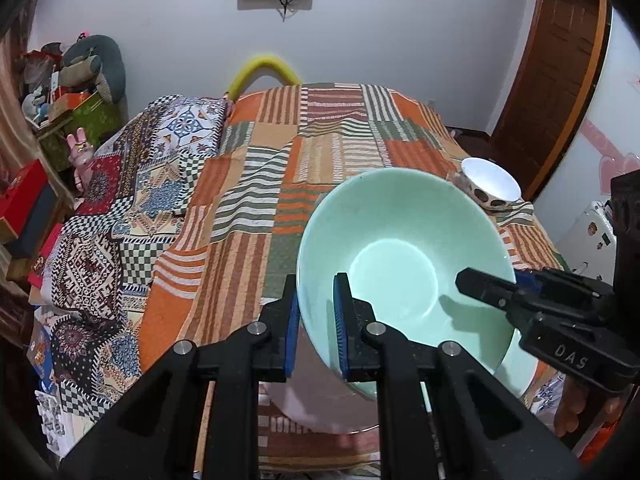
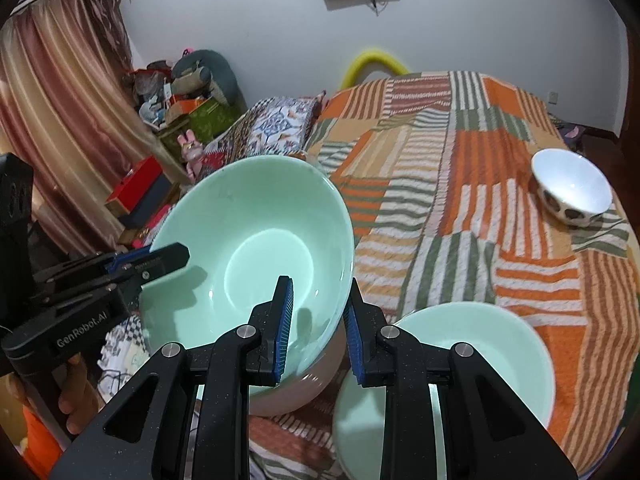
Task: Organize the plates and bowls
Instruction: 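Lift the mint green bowl with both grippers and carry it toward the stack, then lower the mint green bowl into the pink bowl on the stack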
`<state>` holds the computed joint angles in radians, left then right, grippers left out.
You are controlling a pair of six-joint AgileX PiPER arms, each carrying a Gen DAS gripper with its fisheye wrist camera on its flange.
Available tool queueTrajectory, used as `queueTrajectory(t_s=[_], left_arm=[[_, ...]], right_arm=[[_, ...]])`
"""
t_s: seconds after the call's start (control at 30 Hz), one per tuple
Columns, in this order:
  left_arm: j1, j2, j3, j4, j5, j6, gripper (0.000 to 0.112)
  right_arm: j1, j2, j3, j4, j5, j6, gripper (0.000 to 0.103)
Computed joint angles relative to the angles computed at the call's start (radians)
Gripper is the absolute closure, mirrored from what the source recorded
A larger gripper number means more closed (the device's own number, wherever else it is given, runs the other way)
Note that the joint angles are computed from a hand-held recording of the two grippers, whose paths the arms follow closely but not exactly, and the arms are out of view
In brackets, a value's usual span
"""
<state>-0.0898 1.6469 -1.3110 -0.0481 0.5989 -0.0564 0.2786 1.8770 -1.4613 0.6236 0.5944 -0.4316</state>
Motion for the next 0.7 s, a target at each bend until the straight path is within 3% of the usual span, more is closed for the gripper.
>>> queueTrajectory(t_s=[0.7], left_arm=[[0.091,0.043,0.140,-0.134,-0.065,0.110,0.098]], right_arm=[[0.069,0.085,-0.017,-0.065,0.041,0.076,0.080]])
